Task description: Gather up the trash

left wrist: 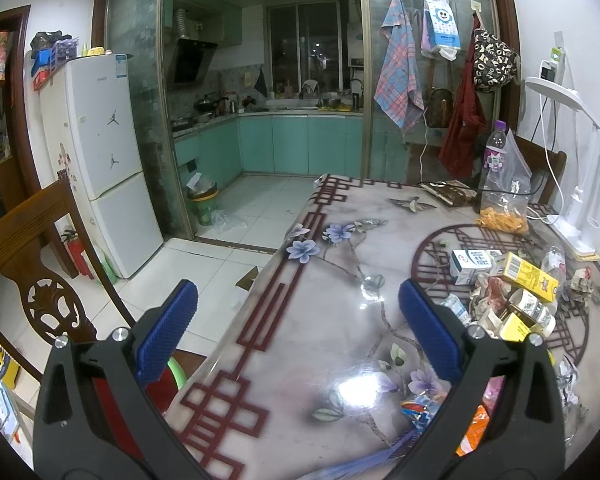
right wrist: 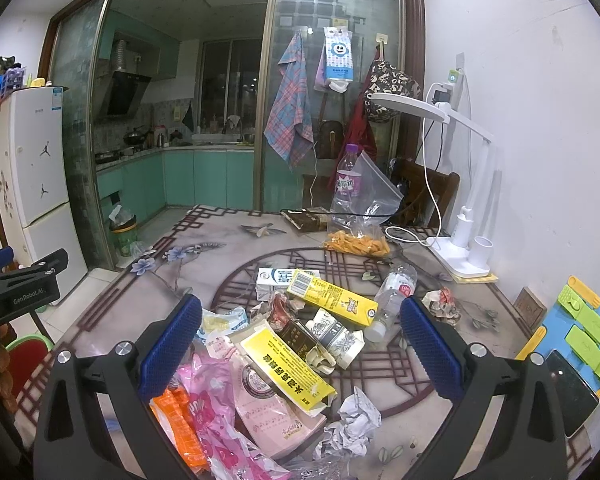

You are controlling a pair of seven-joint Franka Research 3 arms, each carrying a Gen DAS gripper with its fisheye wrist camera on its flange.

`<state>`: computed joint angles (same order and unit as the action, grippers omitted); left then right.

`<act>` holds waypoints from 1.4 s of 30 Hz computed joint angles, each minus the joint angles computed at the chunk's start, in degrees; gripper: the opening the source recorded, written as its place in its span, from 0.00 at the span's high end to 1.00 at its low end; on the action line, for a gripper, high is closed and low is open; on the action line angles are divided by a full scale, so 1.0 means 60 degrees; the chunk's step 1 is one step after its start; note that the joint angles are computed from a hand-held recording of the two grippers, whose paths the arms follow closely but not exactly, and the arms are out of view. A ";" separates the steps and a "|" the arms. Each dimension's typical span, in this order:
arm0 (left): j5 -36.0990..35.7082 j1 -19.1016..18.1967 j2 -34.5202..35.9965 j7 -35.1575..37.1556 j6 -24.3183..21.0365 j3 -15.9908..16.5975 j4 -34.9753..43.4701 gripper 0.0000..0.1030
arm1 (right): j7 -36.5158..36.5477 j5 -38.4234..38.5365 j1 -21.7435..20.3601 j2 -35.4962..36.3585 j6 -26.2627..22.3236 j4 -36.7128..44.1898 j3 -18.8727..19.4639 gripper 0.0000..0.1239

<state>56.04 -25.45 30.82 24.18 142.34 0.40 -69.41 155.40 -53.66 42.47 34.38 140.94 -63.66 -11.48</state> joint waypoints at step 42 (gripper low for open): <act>-0.5794 0.2070 0.0979 0.6215 0.0463 -0.2943 0.0653 0.04 | -0.5148 0.3848 -0.2026 0.0131 -0.0361 0.0072 0.1639 0.22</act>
